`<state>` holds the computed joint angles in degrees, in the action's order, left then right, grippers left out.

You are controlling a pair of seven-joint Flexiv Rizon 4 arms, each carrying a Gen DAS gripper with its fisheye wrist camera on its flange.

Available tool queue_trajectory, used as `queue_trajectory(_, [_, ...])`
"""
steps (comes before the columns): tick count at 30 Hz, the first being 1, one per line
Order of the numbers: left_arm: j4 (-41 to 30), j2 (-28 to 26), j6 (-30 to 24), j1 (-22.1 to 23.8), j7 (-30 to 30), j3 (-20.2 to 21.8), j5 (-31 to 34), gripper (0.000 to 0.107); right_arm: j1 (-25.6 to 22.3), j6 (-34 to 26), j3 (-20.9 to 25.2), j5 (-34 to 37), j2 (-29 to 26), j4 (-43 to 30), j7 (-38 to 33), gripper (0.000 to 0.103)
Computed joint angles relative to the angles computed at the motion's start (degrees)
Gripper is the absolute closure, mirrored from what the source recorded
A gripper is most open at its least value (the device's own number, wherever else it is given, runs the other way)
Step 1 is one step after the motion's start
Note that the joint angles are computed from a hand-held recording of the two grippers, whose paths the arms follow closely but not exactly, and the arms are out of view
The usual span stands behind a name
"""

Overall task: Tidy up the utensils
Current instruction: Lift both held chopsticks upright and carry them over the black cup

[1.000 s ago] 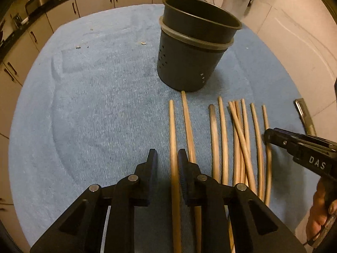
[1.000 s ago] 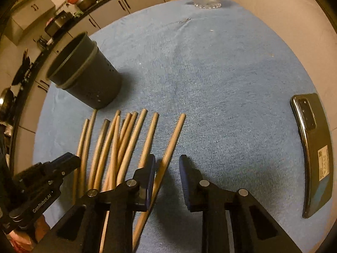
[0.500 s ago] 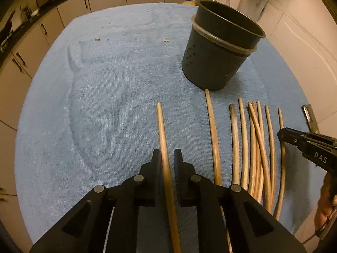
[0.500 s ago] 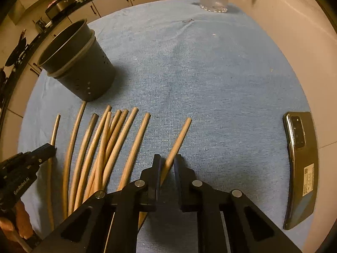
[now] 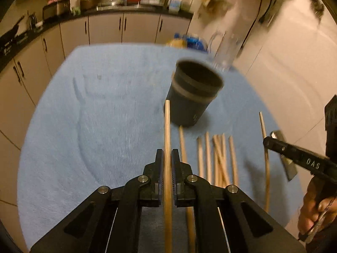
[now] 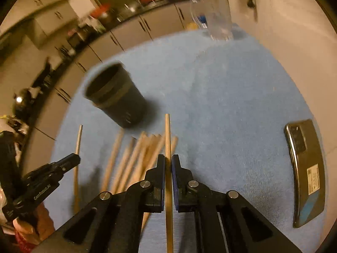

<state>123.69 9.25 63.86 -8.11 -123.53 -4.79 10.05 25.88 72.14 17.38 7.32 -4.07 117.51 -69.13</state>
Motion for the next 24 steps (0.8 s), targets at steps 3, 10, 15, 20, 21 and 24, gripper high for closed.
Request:
queue_trajectory(3, [0.2, 3.2, 0.6, 0.5, -1.7, -0.6, 1.8, 0.100, 0.2, 5.1, 0.5, 0.2, 1.7, 1.6, -1.4, 0.097])
queue_trajectory(10, [1.2, 8.0, 1.1, 3.0, -5.7, -3.4, 6.9, 0.100, 0.8, 16.7, 0.1, -8.5, 5.8, 7.6, 4.6, 0.097])
queue_trajectory(15, [0.9, 10.1, 0.0, 3.2, -5.4, -4.2, 6.8, 0.100, 1.3, 20.7, -0.4, -10.0, 6.8, 9.1, 5.6, 0.097])
queue_trajectory(20, [0.7, 11.0, 0.0, 3.8, -5.9, -5.1, 7.0, 0.100, 1.6, 22.8, -1.0, -11.5, 7.5, 10.1, 7.2, 0.097])
queue_trajectory(21, [0.6, 11.1, -0.1, 4.0, -6.0, -5.3, 7.1, 0.100, 1.2, 23.3, -0.9, -12.3, 7.6, 10.3, 8.1, 0.097])
queue_trajectory(24, [0.5, 11.3, 0.1, 4.2, -6.1, -5.4, 7.1, 0.100, -0.2, 25.1, -0.6, -15.8, 7.5, 11.2, 10.8, 0.097])
